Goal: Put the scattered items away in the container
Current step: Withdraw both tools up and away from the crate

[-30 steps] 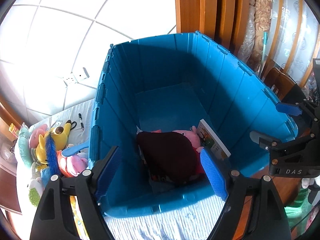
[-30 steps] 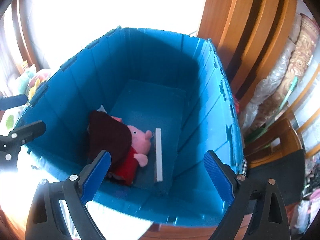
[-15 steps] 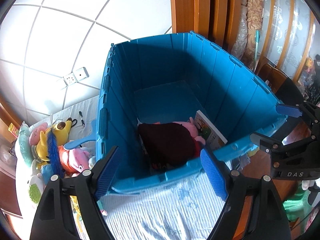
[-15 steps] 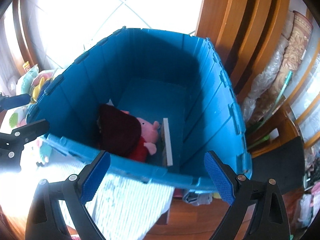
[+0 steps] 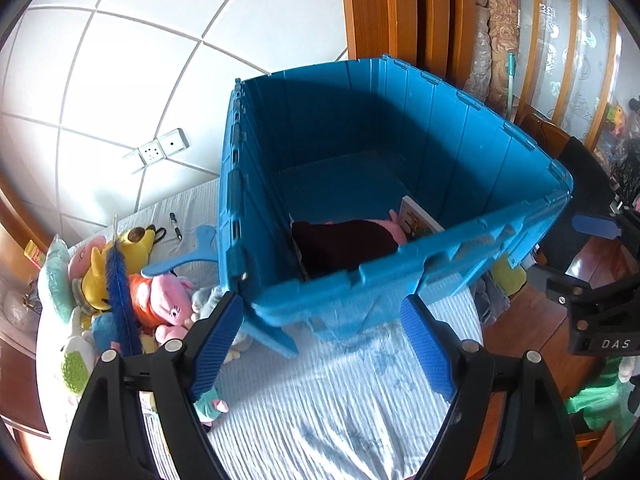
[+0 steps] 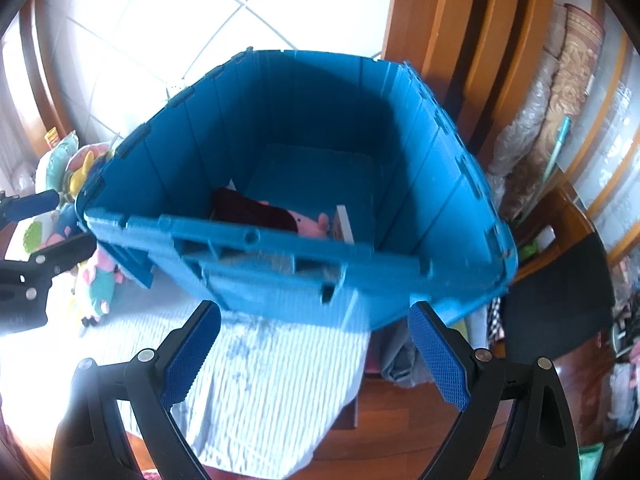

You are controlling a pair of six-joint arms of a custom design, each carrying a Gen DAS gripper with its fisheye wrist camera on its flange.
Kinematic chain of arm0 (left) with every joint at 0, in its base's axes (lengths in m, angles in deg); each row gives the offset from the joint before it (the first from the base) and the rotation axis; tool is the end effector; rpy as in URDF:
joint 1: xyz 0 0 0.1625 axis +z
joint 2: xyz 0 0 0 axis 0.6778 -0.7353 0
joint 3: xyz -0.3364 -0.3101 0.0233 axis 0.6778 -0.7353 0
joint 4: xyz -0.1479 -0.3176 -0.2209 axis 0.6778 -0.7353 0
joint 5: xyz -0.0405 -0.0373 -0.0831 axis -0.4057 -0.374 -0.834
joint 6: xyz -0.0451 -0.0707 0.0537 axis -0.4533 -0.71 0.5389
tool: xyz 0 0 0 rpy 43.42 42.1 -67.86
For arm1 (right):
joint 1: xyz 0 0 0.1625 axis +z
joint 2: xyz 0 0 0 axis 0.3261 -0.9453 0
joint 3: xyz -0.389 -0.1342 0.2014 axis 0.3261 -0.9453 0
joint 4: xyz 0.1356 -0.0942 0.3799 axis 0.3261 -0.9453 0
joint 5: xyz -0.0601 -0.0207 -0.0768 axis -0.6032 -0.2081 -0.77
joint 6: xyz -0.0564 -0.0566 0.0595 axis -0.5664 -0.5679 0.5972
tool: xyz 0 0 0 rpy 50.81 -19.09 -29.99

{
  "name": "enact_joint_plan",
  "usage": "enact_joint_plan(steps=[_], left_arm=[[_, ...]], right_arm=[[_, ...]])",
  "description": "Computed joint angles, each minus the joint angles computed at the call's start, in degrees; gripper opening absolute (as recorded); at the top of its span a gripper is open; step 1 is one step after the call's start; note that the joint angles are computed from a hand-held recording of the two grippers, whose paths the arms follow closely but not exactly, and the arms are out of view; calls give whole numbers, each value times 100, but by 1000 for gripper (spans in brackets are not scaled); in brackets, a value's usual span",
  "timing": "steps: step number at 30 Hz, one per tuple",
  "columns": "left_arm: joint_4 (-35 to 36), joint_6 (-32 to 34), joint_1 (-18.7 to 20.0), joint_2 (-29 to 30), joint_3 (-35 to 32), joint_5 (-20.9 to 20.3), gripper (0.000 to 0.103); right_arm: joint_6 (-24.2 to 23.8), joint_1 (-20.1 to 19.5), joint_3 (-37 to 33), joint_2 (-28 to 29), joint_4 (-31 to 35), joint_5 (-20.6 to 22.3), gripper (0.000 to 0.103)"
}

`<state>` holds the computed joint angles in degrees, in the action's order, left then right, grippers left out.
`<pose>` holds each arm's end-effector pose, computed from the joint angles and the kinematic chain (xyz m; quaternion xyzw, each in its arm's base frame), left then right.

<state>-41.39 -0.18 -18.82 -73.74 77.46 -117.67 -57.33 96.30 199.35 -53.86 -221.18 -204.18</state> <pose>-0.3620 -0.3890 0.2740 0.2333 0.8662 -0.2589 0.3581 0.2692 -0.4213 0.3345 0.2478 -0.8714 0.2293 0.3561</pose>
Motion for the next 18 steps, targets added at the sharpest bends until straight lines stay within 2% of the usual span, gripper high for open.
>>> enact_joint_plan(steps=[5, 8, 15, 18], left_arm=[[163, -204, -201, -191, 233, 82, 81], [183, -394, -348, -363, 391, 97, 81], [866, -1406, -776, -698, 678, 233, 81], [1070, -1834, -904, -880, 826, 183, 81]], right_arm=[[86, 24, 314, -269, -140, 5, 96], [-63, 86, 482, -400, -273, 20, 96], [-549, 253, 929, -670, -675, 54, 96], [-590, 182, 1062, -862, -599, 333, 96]])
